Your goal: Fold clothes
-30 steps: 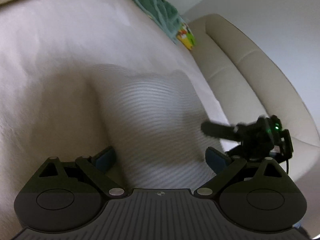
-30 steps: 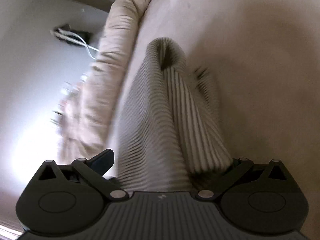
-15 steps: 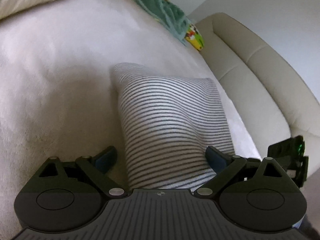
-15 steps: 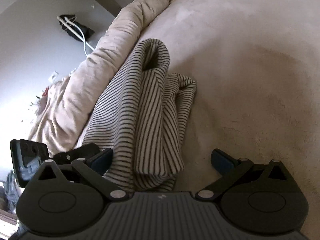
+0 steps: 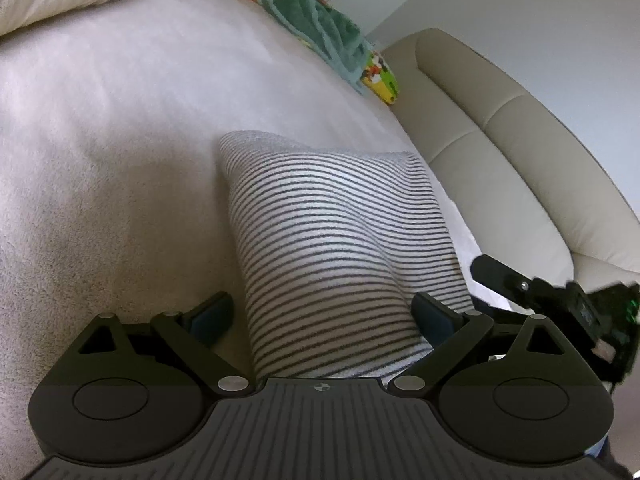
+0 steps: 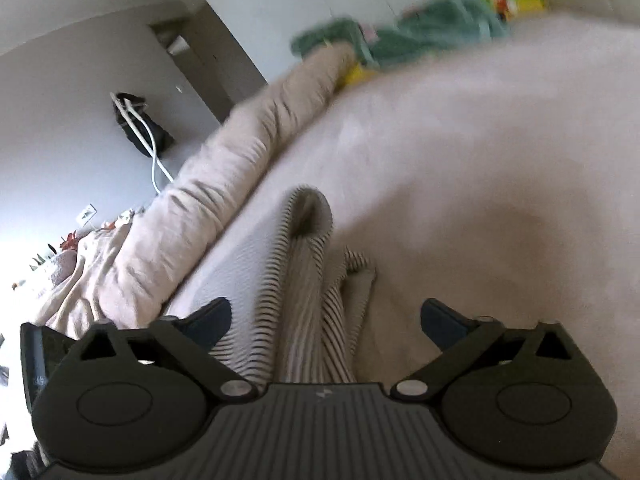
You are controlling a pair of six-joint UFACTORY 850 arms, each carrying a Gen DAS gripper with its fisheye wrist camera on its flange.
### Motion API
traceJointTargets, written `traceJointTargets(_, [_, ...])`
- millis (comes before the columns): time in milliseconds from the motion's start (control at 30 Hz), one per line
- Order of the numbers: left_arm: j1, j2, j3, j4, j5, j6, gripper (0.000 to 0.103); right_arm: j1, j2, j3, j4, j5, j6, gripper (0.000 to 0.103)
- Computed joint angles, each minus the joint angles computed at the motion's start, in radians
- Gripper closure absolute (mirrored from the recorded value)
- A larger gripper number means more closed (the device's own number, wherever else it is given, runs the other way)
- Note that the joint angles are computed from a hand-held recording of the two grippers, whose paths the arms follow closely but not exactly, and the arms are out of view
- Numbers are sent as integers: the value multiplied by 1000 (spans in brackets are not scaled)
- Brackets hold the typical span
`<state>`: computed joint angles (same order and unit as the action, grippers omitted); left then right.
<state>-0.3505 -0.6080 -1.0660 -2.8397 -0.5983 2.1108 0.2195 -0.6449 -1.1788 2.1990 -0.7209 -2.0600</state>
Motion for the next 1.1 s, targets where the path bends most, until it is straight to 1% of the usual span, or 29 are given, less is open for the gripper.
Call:
traceJointTargets(33, [4,5,6,11,-5,-10,4,9,11,25,28,-21,-59,28])
traceJointTargets(67, [7,11,10,23,-4,-22,4,17,19,47,45,-36,-106,33])
traceJointTargets(100, [11,17,14,35,1,-35,4,24,24,66,51,-49,-141,46])
traceJointTargets(133, [14,25,16,35,14,-37,4,33,24,78,56,-58,-159,47])
traceJointTargets(200, [18,40,14,6,58,-15,4,43,16,87,43,-88,-130,47])
traceJointTargets(300, [22,59,7,-61,115,48,4,26,5,91,-23,-164,-23,47])
traceJointTargets(367, [25,64,-6,-78,143,78,4,7,-5,83,-88,-217,51,47])
traceJointTargets(400, [23,66,-12,-89,155,101,4,3,-8,79,-97,-218,52,47])
traceJointTargets(500, [11,72,-21,-144,160,189,4,6,-2,85,-34,-147,-63,47])
traceJointTargets(533, [4,74,-21,-164,152,214,4,7,0,87,-9,-125,-105,50])
traceJointTargets(633, [-13,83,-15,-196,136,260,4,-4,-3,75,20,-97,-137,51])
traceJointTargets(667, [-18,82,-19,-213,150,281,4,-8,-1,71,14,-90,-141,51])
traceJointTargets(733, [-25,68,-43,-253,208,328,4,-19,8,62,-26,-99,-132,50])
traceJointTargets(800, [-24,43,-72,-224,262,304,4,-26,22,53,-28,-110,-130,48])
traceJointTargets(867, [-26,18,-94,-179,295,270,4,-23,31,26,-3,-98,-142,49])
traceJointTargets(933, [-29,6,-105,-193,301,288,3,-20,17,-39,-41,-84,-92,52])
traceJointTargets(1000, [-32,4,-107,-224,305,328,3,-11,-39,-157,-163,-58,47,52])
traceJointTargets(1033, [-34,3,-108,-243,306,353,3,-2,-74,-219,-230,-30,118,52])
traceJointTargets(1100, [-35,1,-108,-266,304,385,3,21,-151,-345,-381,52,264,52])
